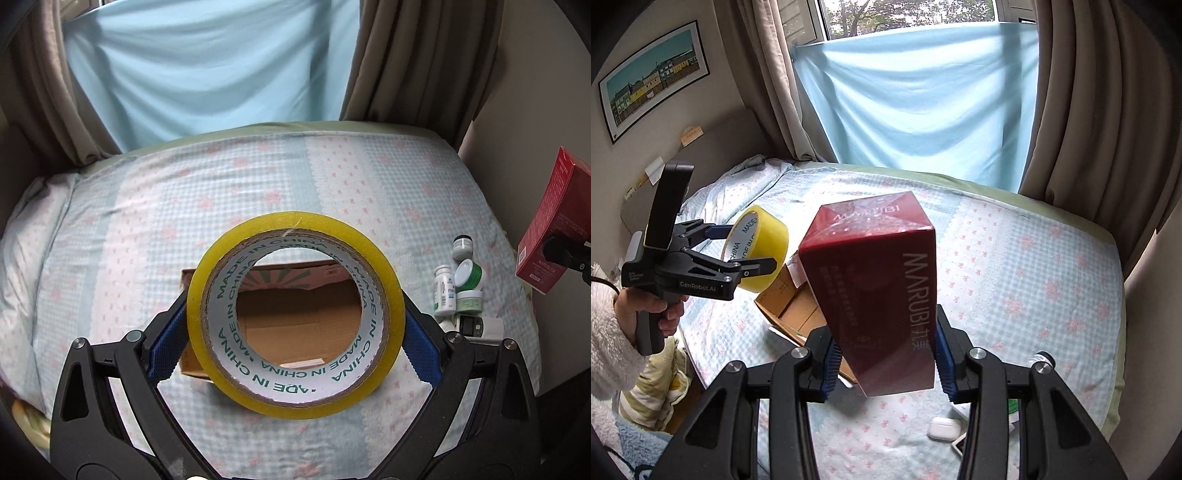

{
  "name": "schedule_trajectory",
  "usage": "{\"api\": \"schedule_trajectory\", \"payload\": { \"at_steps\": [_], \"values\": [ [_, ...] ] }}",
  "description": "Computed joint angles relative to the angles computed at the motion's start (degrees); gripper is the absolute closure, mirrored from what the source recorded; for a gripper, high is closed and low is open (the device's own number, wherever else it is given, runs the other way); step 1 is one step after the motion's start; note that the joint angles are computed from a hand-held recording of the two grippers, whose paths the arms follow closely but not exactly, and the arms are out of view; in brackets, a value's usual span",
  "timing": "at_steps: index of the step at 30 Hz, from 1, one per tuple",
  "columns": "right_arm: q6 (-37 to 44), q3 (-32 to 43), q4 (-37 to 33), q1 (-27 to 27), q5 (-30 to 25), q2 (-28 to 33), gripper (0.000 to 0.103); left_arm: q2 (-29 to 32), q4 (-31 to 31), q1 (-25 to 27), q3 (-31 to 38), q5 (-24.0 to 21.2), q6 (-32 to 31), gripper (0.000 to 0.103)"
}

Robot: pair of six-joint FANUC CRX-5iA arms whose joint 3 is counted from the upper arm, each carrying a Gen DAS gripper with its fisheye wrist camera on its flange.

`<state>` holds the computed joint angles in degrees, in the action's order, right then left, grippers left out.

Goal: Organize rigid objects
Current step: 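Carry the tape roll with the left tool while the right tool carries the red box toward the cardboard box, then release the tape roll into the box with the left tool while the right tool releases the red box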

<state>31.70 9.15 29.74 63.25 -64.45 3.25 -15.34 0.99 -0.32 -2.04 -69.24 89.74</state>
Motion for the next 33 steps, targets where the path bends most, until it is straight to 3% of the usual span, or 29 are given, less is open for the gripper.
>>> {"api": "schedule_trajectory", "payload": {
  "at_steps": [8, 13, 19, 33],
  "values": [
    [-8.82, 15.27, 3.08, 2.87, -4.07, 14.79, 0.063, -4.22, 12.26, 16.33, -9.09, 1.39, -20.77, 0.006],
    [-10.45, 26.62, 1.01, 2.87, -7.82, 24.03, 0.063, -2.88, 16.39, 21.53, -11.93, 2.07, -30.38, 0.005],
    [-8.13, 37.49, -3.18, 1.54, -13.16, 32.72, 0.063, 1.81, 18.23, 22.53, -13.49, 4.10, -35.56, 0.006],
    [0.47, 42.71, -17.04, -4.96, -21.73, 40.74, 0.063, 13.42, 12.57, 15.83, -14.64, 9.74, -37.03, 0.006]
  ]
}}
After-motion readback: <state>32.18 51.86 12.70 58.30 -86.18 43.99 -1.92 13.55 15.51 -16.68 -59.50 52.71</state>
